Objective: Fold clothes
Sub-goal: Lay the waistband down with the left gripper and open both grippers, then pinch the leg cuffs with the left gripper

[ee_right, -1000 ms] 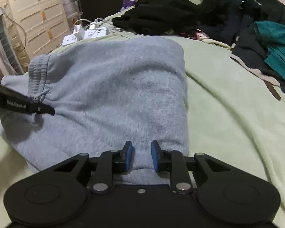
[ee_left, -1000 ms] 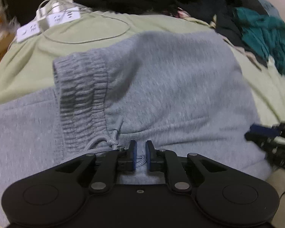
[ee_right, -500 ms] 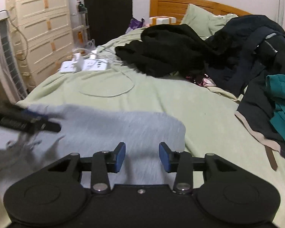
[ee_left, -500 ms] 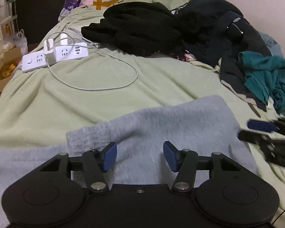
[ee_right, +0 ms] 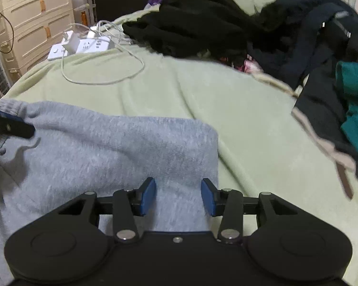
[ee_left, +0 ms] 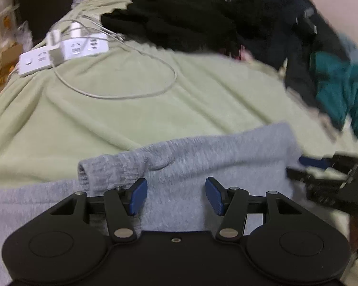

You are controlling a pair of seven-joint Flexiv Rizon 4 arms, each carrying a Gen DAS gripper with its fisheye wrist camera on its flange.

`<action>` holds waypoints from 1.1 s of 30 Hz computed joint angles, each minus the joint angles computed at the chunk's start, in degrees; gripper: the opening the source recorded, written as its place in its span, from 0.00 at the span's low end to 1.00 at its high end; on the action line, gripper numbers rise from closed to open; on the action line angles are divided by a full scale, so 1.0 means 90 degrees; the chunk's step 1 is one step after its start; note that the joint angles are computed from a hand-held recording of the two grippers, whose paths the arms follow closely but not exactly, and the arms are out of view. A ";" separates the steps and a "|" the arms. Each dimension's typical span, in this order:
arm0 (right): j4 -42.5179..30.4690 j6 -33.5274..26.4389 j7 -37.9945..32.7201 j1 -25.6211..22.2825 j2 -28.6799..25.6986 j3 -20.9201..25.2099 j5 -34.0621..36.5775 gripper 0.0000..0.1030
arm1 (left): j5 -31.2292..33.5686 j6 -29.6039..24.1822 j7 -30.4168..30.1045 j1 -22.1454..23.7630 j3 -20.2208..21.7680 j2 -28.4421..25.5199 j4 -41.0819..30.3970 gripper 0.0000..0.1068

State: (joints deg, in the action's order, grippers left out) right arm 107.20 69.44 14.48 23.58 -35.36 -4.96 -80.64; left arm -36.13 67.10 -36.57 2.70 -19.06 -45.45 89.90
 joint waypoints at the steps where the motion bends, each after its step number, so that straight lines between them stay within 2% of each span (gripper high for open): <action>1: 0.0034 -0.0007 0.0106 0.0055 0.0124 -0.0040 -0.0224 0.41 | -0.0235 0.0156 0.0086 0.0192 -0.0207 0.0139 0.0209 0.64; 2: 0.0044 -0.0017 0.0212 0.0075 0.0220 -0.0030 -0.0419 0.42 | -0.0435 0.0271 0.0185 0.0370 -0.0349 0.0285 0.0413 0.70; 3: 0.0012 0.0023 0.0299 0.0057 0.0257 0.0013 -0.0585 0.45 | -0.0646 0.0362 0.0289 0.0532 -0.0465 0.0432 0.0602 0.79; 4: -0.0037 0.0089 0.0393 0.0029 0.0277 0.0060 -0.0765 0.46 | -0.0648 0.0370 0.0281 0.0579 -0.0504 0.0439 0.0606 0.81; 7: -0.0240 0.0334 0.0503 -0.0086 0.0224 0.0247 -0.1108 0.55 | -0.1621 0.0848 0.0781 0.1108 -0.0873 0.0842 0.1239 0.83; 9: -0.0469 0.0535 0.0156 -0.0059 0.0020 0.0380 -0.1025 0.56 | -0.2399 0.1577 0.1246 0.1460 -0.1103 0.1075 0.1760 0.85; 11: -0.0601 0.0676 -0.0206 0.0026 -0.0131 0.0417 -0.0855 0.56 | -0.2802 0.1740 0.1538 0.1618 -0.1145 0.1161 0.1998 0.85; 13: -0.0675 0.0812 -0.0147 0.0134 -0.0217 0.0352 -0.0963 0.56 | -0.3216 0.1843 0.1829 0.1721 -0.1114 0.1236 0.2188 0.85; 15: -0.0747 0.1010 0.0004 0.0150 -0.0287 0.0314 -0.1161 0.63 | -0.3671 0.1917 0.1913 0.1776 -0.0958 0.1312 0.2349 0.86; 18: -0.0898 0.1422 -0.0159 0.0047 -0.0493 0.0363 -0.1210 0.68 | -0.4099 0.1938 0.2069 0.1682 -0.0772 0.1309 0.2356 0.87; 20: -0.0933 0.1627 -0.0601 0.0008 -0.0599 0.0383 -0.1002 0.72 | -0.4029 0.1774 0.1714 0.1536 -0.0417 0.1192 0.2270 0.87; 23: -0.0793 0.1397 -0.1909 0.0083 -0.0639 0.0580 0.0229 0.79 | -0.4087 0.1429 0.1157 0.1371 -0.0041 0.0992 0.2066 0.87; 24: -0.0744 0.1388 -0.2035 0.0106 -0.0635 0.0589 0.0439 0.80 | -0.4253 0.1252 0.1016 0.1382 -0.0002 0.0929 0.1998 0.87; 28: -0.0548 0.1572 -0.1661 0.0386 -0.0558 0.0209 0.0647 0.87 | -0.4854 0.1070 0.0874 0.1291 0.0181 0.0662 0.1737 0.87; 31: -0.0407 0.1846 -0.1114 0.0712 -0.0496 -0.0288 0.0456 0.91 | -0.5412 0.0838 0.1100 0.1261 0.0226 0.0587 0.1605 0.87; 33: -0.0325 0.2019 -0.0764 0.0853 -0.0458 -0.0542 0.0244 0.93 | -0.5954 0.0553 0.1527 0.1305 0.0192 0.0549 0.1489 0.86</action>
